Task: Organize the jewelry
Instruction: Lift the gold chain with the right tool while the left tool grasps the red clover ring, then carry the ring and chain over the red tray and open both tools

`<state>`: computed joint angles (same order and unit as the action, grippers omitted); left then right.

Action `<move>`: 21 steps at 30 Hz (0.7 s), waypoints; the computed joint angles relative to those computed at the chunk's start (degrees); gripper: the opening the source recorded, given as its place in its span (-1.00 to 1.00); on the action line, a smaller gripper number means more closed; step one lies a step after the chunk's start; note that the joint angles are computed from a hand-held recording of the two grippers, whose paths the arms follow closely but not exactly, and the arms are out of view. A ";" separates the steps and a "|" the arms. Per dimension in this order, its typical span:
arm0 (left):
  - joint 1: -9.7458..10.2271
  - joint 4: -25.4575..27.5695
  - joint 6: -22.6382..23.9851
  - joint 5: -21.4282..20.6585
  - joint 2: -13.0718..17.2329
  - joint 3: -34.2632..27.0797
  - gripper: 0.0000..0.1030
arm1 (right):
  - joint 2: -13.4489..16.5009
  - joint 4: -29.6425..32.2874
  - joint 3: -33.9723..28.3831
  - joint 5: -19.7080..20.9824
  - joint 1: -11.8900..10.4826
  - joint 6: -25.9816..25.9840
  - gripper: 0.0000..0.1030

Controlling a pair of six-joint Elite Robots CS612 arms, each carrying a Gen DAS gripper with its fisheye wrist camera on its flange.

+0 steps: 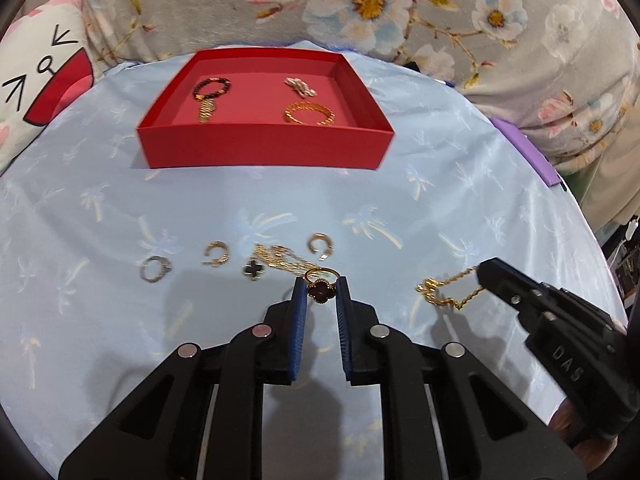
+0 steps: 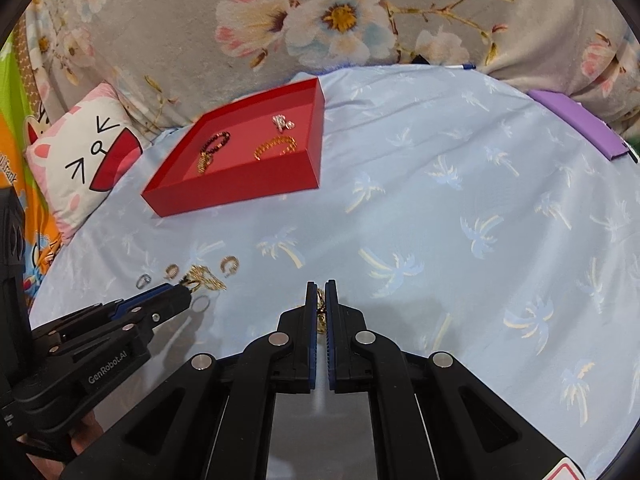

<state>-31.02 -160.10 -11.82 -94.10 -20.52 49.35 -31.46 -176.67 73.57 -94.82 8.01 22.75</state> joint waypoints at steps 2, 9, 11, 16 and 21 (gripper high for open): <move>0.35 -0.60 -0.48 0.60 -0.56 0.74 -0.73 | -0.29 -0.66 -0.14 0.57 0.00 -0.38 -0.94; 1.78 -1.23 -1.26 2.58 -1.08 -0.39 -0.72 | -0.19 -2.04 -3.18 1.01 0.05 -3.32 -0.94; 2.18 -1.16 -1.02 3.69 -0.67 -2.07 -0.72 | 0.37 -1.78 -5.28 0.72 0.16 -4.70 -0.94; 3.20 0.85 -0.33 5.29 1.87 -9.29 -0.72 | 2.93 0.68 -12.68 1.85 0.13 -7.26 -0.94; 3.73 5.31 0.56 6.73 6.62 -20.32 -0.72 | 7.07 5.23 -22.41 3.59 0.14 -8.69 -0.94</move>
<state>-27.28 -154.79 -11.26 -87.37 -13.90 29.03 -24.39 -171.43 51.16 -91.23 8.14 14.05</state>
